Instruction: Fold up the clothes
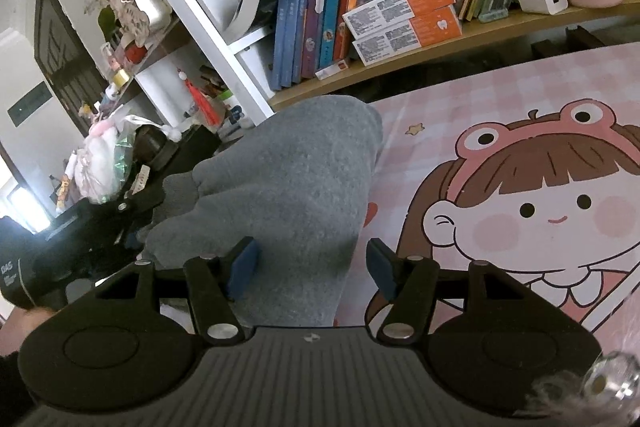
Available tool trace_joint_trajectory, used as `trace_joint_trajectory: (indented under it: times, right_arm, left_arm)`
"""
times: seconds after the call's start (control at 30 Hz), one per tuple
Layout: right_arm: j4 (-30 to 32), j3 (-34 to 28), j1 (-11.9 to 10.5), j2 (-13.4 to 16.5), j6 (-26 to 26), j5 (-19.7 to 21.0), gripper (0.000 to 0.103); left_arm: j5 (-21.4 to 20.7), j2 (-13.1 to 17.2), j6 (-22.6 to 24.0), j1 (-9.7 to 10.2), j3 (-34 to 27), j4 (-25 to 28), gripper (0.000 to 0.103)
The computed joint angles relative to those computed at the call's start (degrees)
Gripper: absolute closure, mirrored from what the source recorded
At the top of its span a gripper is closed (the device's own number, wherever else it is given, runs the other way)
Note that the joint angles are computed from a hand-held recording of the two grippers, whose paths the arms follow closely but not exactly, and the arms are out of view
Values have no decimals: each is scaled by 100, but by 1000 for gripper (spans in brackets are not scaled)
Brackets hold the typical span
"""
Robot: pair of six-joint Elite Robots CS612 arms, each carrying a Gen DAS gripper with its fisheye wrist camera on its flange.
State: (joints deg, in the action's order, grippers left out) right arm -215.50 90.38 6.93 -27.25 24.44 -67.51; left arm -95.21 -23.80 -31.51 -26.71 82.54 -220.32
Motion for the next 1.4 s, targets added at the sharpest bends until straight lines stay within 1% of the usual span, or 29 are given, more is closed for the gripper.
trace_joint_trajectory:
  times: [0.07,0.13,0.2,0.3,0.47,0.53,0.57,0.6,0.63,0.7,0.77,0.87,1.0,1.1,1.2,1.27,1.4]
  right_arm:
    - [-13,-2,-5,7,44,24,44]
    - [-34,-1,-15,11,125,45,43]
    - [-52,-7,-30,21,241,79,41]
    - [-39,-39,-65,46,493,199,41]
    - [24,-154,-112,97,898,405,41]
    - [58,-252,-127,142,1190,517,41]
    - [78,-307,-137,170,1367,590,42]
    - [87,-350,-143,194,1515,640,45]
    - [94,-358,-139,201,1557,635,47]
    - [143,-314,-138,168,1476,620,58]
    - [141,-232,-137,107,1318,544,62]
    - [128,9,-111,-57,751,229,65]
    - [62,364,-121,-267,205,-179,65]
    - [-30,594,-174,-363,-5,-327,65]
    - [-139,718,-246,-372,59,-261,65]
    - [-202,788,-291,-375,102,-214,63]
    - [-191,791,-313,-365,169,-169,58]
  left_arm:
    - [3,-30,19,2,26,135,28]
    - [74,-56,-72,7,37,301,28]
    - [33,-50,-221,34,24,344,28]
    - [-63,-39,-344,65,-7,463,28]
    - [-439,35,-601,132,-156,650,28]
    - [-613,87,-799,165,-239,696,29]
    - [-642,100,-821,166,-257,697,29]
    - [-642,101,-792,159,-259,703,29]
    - [-668,104,-768,155,-261,689,32]
    - [-752,113,-724,150,-268,636,39]
    - [-901,123,-668,146,-265,537,49]
    - [-1113,116,-488,119,-254,480,52]
    - [-1393,79,-259,47,-229,549,53]
    - [-1580,61,-153,-7,-202,570,53]
    - [-1652,36,-34,-56,-174,612,53]
    - [-1621,15,9,-79,-160,680,51]
    - [-1596,7,-40,-77,-163,751,49]
